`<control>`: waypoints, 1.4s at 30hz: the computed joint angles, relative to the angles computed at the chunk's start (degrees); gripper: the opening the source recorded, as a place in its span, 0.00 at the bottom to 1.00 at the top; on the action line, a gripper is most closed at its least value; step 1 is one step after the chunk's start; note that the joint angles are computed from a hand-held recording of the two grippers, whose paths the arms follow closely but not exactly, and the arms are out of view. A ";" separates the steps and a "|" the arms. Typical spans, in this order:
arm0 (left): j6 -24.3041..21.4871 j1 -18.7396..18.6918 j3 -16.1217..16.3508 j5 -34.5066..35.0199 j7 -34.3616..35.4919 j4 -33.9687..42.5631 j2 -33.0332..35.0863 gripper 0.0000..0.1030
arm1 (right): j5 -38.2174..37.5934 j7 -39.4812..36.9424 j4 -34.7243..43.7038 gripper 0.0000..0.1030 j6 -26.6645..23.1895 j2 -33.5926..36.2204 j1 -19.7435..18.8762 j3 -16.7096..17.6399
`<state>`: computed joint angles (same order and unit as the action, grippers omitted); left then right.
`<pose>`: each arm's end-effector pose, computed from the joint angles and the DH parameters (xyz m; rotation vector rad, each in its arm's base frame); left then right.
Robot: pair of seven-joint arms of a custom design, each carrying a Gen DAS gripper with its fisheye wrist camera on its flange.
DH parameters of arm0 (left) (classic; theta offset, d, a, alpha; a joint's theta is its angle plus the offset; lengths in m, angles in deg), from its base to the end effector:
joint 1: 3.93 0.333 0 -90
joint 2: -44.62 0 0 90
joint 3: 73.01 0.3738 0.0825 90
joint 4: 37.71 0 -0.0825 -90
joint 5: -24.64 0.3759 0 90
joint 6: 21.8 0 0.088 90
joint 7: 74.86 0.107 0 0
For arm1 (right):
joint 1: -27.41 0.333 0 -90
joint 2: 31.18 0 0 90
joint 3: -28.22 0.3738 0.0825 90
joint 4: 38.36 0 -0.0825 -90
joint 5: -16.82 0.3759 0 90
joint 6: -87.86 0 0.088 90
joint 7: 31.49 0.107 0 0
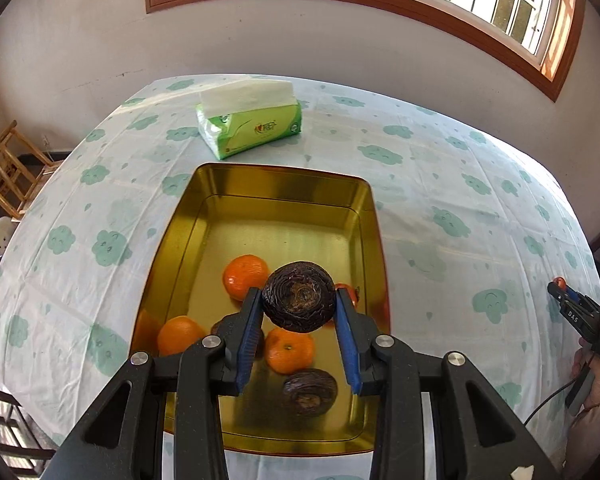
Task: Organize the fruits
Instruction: 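Carry the dark brown fruit into the tin tray and open the left gripper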
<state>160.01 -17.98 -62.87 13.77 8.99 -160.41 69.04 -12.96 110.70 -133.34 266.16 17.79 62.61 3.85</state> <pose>0.6341 -0.0360 0.3346 -2.0562 1.6949 -0.6369 0.7086 0.2541 0.2414 -1.8610 1.7941 -0.7539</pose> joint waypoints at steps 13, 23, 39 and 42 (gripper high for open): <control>-1.18 5.09 -4.11 0.29 1.63 -3.17 -0.50 0.31 | 0.20 -0.10 0.07 0.36 -0.15 0.04 0.12 -0.06; -1.60 7.43 -7.41 -0.96 3.64 -3.89 0.22 0.31 | 0.05 0.11 0.11 0.38 -0.35 0.08 0.20 -0.25; -1.76 8.78 -9.07 -2.53 5.30 -3.88 0.36 0.32 | -0.56 0.54 0.24 0.40 -0.69 0.00 0.01 -0.14; -1.70 8.99 -9.31 -2.70 5.43 -3.92 0.33 0.32 | -0.70 0.59 0.14 0.40 -0.61 -0.04 -0.08 -0.16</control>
